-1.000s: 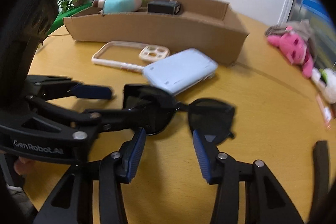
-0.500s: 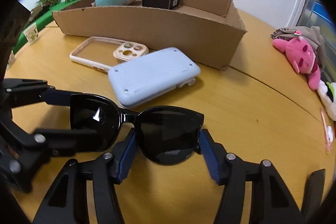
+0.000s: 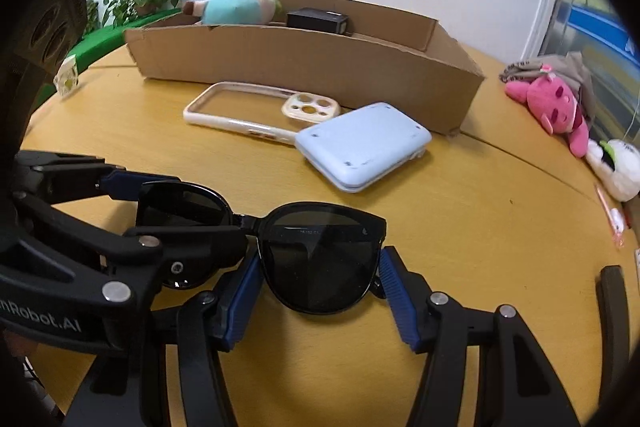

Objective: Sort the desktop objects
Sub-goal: 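Lift the sunglasses with the right gripper and carry them over the cardboard box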

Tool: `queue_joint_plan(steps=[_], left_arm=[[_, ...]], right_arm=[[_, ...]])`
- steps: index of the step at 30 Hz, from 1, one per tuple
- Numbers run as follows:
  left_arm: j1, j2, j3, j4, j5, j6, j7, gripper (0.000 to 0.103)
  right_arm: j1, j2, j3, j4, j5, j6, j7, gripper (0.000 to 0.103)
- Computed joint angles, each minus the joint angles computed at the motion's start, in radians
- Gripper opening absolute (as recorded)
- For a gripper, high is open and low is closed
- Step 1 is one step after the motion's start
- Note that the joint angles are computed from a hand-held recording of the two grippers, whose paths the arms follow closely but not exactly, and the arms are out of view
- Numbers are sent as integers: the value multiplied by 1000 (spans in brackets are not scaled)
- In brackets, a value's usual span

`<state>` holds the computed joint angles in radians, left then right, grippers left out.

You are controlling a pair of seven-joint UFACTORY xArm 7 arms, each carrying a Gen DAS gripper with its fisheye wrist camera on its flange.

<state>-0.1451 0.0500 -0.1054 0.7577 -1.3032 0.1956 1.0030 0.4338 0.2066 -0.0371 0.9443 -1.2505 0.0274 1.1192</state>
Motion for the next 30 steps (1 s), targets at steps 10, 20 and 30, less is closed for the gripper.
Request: queue_joint_plan(steps=[10, 20, 30], left_arm=[[41, -45, 49, -19, -16, 152, 31, 75], [67, -90, 84, 51, 34, 252, -11, 59], [98, -59, 106, 272, 266, 273, -158, 58]], right_arm=[[29, -6, -15, 19, -100, -11, 105, 57], [-42, -22, 69, 105, -159, 35, 191, 57], [-66, 45, 93, 308, 207, 33, -157, 57]])
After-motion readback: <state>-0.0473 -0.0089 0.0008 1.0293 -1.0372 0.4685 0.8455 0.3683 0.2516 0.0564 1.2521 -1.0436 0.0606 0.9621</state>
